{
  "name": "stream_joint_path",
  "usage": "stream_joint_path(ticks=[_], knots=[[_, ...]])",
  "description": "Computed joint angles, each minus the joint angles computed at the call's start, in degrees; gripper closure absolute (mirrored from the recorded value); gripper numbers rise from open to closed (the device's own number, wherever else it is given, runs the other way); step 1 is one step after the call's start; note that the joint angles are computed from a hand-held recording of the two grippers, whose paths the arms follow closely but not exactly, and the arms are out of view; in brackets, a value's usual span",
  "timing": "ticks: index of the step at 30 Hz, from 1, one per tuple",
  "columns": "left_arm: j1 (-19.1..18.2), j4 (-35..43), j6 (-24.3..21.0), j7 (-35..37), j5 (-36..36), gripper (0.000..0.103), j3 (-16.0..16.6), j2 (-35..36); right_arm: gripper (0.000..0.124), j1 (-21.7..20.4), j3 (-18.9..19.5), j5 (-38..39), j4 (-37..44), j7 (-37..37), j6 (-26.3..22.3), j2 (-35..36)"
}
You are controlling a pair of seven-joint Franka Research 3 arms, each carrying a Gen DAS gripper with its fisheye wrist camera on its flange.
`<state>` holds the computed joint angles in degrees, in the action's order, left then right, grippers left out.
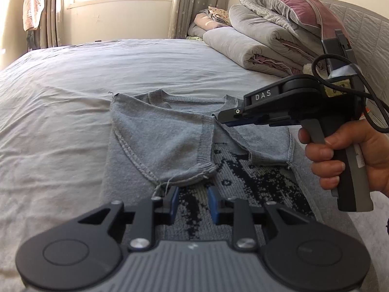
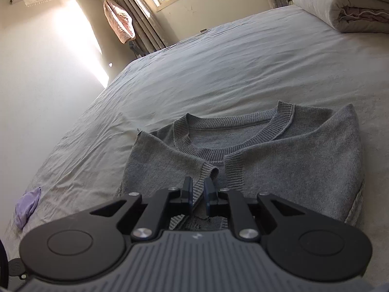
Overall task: Fold clothes
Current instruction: 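Grasp the other side edge of the grey sweater with the left gripper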
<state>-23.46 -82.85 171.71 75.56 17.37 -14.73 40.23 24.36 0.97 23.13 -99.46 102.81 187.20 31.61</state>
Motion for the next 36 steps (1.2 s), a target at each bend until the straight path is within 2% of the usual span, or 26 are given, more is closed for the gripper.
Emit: stream_joint_path(ticks=[6,10,14,17,24,36], knots=[[-2.0,-9.32,1.28,-4.65,3.37,0.071,5.08,-7.46,0.097,-1.25,4.39,-0.07,-2.67,-0.66,-0.16,-2.29],[-2.78,-15.11,1.58,-8.11,6.72,0.071,7.42,-11.85,0.097,-6.38,12.32,0.13,-3.16,-1.92,-0.37,-2.37],[-1.18,-20.24,1.77,-9.39,8.3,0.071,6.46,-15.41,0.097,-10.84,19.89,1.05,-2.27,-3.42,-1.55,-1.08],[-0.32,-23.95,2.1,-9.93,9.5,0.071,5.86,-18.08,0.097,-12.5,23.74,2.27,-1.38,-4.6,-2.46,0.25],[2.05,-31.92,2.22,-9.02,10.38,0.071,3.52,-23.76,0.097,-14.3,29.61,6.43,-1.14,-6.37,-2.44,2.39],[0.91,-40.67,1.34,-17.24,19.1,0.071,5.08,-30.39,0.097,-17.58,37.46,5.6,-4.14,-5.9,0.58,3.3]])
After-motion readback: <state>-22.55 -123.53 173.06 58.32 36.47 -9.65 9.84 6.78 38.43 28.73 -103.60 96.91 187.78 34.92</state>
